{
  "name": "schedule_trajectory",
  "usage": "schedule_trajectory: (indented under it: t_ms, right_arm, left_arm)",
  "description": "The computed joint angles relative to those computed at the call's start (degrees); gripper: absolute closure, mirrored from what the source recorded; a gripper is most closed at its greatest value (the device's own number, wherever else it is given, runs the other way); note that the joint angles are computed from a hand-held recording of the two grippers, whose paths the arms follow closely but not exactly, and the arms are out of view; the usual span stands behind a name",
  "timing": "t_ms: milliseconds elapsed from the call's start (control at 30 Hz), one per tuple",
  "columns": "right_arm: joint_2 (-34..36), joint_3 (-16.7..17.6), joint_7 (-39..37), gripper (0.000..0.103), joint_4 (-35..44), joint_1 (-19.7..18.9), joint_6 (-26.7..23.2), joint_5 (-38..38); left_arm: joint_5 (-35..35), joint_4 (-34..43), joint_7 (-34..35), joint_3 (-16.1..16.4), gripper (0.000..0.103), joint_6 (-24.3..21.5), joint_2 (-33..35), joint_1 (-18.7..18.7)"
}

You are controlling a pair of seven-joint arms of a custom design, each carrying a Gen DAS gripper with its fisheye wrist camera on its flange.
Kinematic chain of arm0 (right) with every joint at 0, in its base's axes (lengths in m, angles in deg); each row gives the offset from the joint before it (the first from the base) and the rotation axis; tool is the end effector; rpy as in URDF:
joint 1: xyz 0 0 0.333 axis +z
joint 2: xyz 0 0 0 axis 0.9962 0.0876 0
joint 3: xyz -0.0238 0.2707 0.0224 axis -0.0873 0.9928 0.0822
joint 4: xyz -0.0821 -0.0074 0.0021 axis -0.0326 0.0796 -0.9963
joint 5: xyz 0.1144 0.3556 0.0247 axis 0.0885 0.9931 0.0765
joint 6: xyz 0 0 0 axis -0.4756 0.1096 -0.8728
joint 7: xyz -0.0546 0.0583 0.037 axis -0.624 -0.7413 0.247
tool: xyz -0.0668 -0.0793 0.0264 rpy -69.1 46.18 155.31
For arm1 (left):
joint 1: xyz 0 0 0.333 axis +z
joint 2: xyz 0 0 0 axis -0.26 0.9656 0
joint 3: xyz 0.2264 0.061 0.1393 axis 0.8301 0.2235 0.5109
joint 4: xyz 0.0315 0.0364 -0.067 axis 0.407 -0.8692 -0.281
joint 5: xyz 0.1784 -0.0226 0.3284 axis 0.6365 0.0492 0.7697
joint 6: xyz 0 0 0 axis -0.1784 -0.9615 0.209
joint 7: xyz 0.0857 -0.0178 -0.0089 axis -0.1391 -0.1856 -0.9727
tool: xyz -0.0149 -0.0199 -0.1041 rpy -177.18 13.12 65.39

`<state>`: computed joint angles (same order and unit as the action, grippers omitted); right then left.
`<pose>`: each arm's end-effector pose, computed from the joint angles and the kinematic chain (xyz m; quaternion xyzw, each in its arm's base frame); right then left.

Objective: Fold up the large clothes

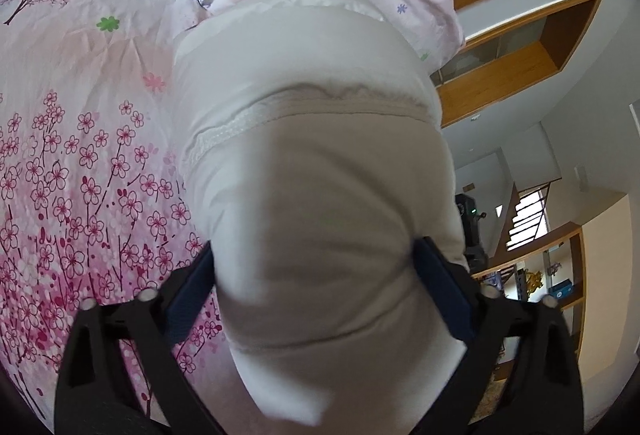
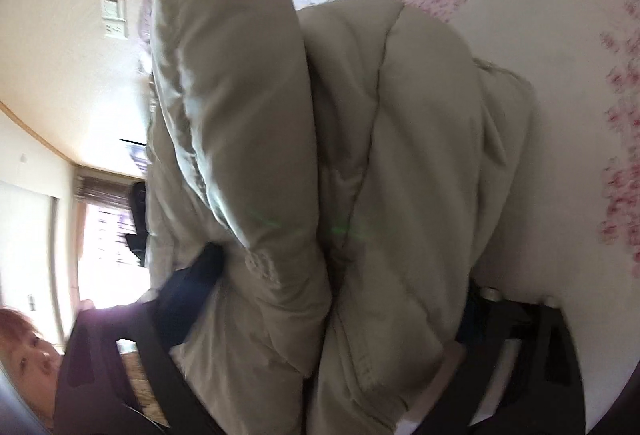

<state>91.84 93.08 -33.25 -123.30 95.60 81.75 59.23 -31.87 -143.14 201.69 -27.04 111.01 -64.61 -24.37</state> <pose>0.5507 0.1957 0.4175 -0.6352 0.4977 0.2695 0.5255 0.5216 -0.1570 0.4609 0.6223 -0.5967 0.4896 0.1297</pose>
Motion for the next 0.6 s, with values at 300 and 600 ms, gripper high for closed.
schedule_trajectory:
  t_ms: [300,600]
  right_arm:
    - [-5.1,0.3,-4.8,0.054,-4.4,3.0,4.1,6.9]
    - [1.0,1.9,-0.4,0.06,8.4,5.1,5.2,2.3]
  left_arm:
    - [-0.9,-2.8,3.9,1.2,0.04,1.7,-3.9,-0.2]
    - [-3.5,-3.6,6.7,4.0,0.044,5.1,-6.9,1.2]
